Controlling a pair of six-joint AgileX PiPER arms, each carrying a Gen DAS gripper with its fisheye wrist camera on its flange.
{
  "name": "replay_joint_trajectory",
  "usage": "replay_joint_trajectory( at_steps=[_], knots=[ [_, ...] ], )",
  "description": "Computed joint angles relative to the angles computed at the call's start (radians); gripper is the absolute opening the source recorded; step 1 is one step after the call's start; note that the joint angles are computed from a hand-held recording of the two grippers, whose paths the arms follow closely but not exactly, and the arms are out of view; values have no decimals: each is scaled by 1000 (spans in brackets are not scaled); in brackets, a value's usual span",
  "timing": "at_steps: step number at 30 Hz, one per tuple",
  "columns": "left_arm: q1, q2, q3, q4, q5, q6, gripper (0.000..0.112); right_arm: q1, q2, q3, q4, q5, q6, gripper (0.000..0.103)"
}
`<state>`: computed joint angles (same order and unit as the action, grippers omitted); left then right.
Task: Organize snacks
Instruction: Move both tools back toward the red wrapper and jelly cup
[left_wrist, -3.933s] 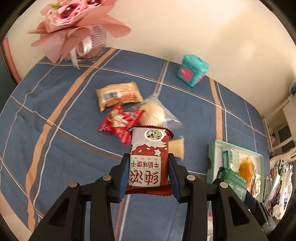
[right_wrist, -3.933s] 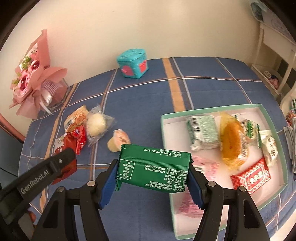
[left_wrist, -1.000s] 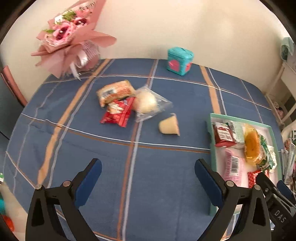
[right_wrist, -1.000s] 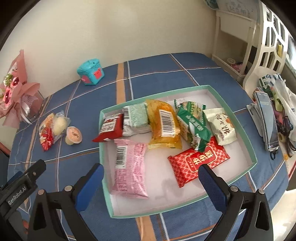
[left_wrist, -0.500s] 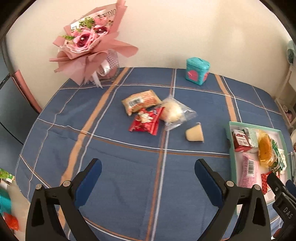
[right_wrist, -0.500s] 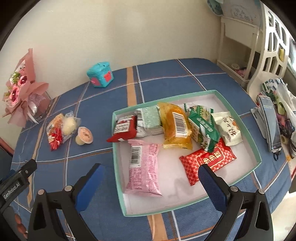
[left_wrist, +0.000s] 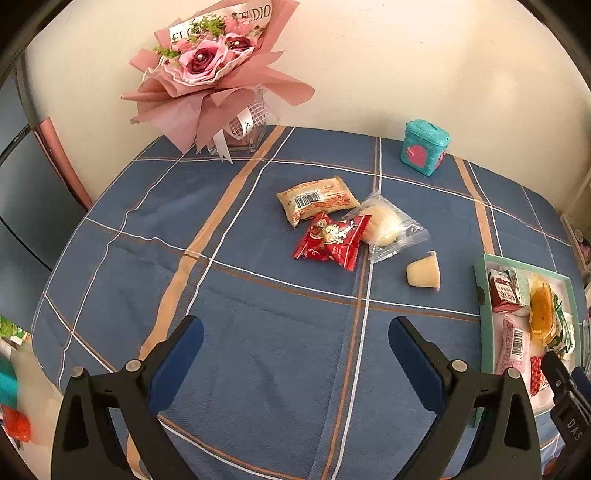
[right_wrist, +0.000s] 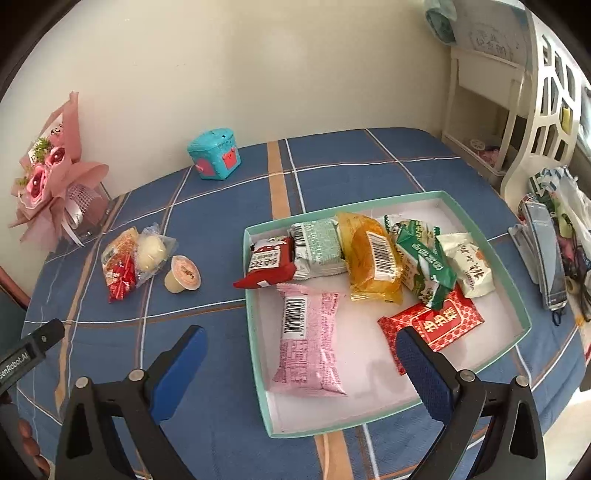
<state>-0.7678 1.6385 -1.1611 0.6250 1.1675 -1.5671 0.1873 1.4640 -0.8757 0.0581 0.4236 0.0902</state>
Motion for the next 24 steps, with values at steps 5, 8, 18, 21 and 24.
replay_joint_trajectory(
  at_steps=[5,8,18,21,24],
  knots=[
    [6,-1,0,-6,-5,12,100,-9,0,9,85,-21,-47,103],
    [14,-4,4,-12,-12,15,100,4,12,5,26,-27,21,103],
    [67,-11,21,-35,-62,44,100,-13,93,-54,101,17,-21,103],
    [96,1,13,-52,-76,77,100,13,106,-69,81,16,-9,103],
    [131,16,4,-72,-95,109,100,53,127,-88,17,6,44,103]
  ],
)
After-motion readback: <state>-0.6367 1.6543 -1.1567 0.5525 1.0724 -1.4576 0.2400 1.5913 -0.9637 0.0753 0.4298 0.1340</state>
